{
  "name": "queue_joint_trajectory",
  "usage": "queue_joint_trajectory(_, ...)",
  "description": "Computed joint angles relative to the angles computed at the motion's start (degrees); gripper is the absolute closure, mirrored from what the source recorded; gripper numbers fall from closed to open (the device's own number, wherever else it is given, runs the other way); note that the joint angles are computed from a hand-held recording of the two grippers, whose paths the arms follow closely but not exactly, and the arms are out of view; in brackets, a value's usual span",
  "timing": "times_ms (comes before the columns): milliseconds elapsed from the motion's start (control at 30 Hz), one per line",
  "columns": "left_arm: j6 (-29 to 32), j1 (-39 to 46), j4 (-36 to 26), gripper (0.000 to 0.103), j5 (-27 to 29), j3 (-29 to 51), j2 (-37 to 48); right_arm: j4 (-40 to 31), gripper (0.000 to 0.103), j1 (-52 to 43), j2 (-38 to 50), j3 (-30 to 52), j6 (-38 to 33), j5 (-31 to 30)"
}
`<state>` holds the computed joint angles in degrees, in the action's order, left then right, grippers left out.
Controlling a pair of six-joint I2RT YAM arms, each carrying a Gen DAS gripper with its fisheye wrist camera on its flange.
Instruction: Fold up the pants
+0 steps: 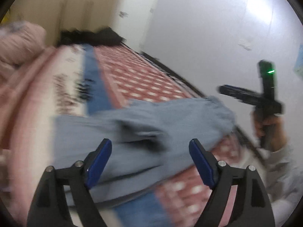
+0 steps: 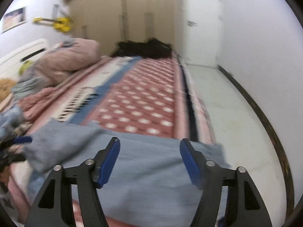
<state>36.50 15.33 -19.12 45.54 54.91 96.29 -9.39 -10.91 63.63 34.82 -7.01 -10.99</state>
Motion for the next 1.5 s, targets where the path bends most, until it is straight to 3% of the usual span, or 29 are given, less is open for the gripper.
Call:
queue_joint_trajectory(67, 0.98, 2.46, 4.89, 0.017, -3.99, -2.60, -1.39, -0.99, 0.026, 6.99, -0.24, 0.55, 3.21, -0.17)
queue_joint_trajectory(133, 2.54, 3.99, 5.37, 0.017, -6.10, -2.74, -0.36, 0.27, 0.026, 14.03, 2.54, 1.37, 6.54, 1.21)
queue_joint_trajectory(267, 5.11, 6.15, 7.45, 0.017, -9.20, -3.75, 3.37, 7.37, 0.026, 30.82, 15.60, 4.05, 13.19, 10.34)
queue_joint_trajectory(367, 5.09, 7.02, 12.69, 0.017, -12.57, -5.95, 4.30, 12.67, 0.026, 39.50, 26.98, 7.50, 15.51, 19.86)
queue_joint_trajectory(500, 7.21, 8.07, 13.27, 0.017, -14.73, -4.23, 7.96, 14.25, 0.026, 44.46, 36.28, 11.93, 15.37, 33.34)
queue_joint_trajectory(600, 7.14, 9.25, 13.22, 0.017, -14.28, -2.47, 10.40, 14.76, 0.028, 45.12, 37.63, 12.25, 17.28, 38.21)
queue_joint_trajectory(700, 7.88, 10.62, 10.97, 0.017, -12.51, -1.20, 11.00, 16.36, 0.047, 42.90, 35.10, 9.49, 18.75, 41.67)
queue_joint_trajectory(833, 6.96, 9.45, 14.18, 0.017, -13.71, -2.89, 9.81, 18.36, 0.066, 38.51, 28.36, 3.72, 24.61, 37.03)
queue_joint_trajectory(1033, -1.50, 6.73, 23.53, 0.023, -16.48, -5.55, 8.83, 21.07, 0.064, 32.66, 22.12, -2.81, 30.98, 26.79)
queue_joint_trajectory(1100, -3.87, 6.44, 25.59, 0.026, -16.11, -6.25, 8.25, 22.78, 0.056, 30.33, 20.92, -4.74, 32.35, 22.18)
queue_joint_trajectory(1167, -5.88, 6.73, 27.22, 0.040, -14.52, -7.00, 7.72, 23.91, 0.055, 27.75, 20.03, -6.05, 33.47, 18.85)
queue_joint_trajectory(1233, -7.03, 6.90, 27.76, 0.067, -14.49, -7.11, 7.71, 24.85, 0.056, 26.39, 19.50, -7.09, 34.62, 16.70)
queue_joint_trajectory(1300, -9.23, 7.64, 28.23, 0.082, -13.83, -7.00, 7.98, 25.49, 0.066, 25.44, 18.94, -7.89, 35.23, 14.94)
queue_joint_trajectory(1367, -13.52, 9.32, 29.83, 0.084, -13.38, -7.22, 7.99, 26.57, 0.080, 25.02, 18.69, -8.71, 35.29, 12.51)
queue_joint_trajectory(1500, -14.38, 11.13, 27.44, 0.086, -14.34, -5.97, 9.43, 29.84, 0.085, 26.44, 20.33, -8.87, 36.03, 9.55)
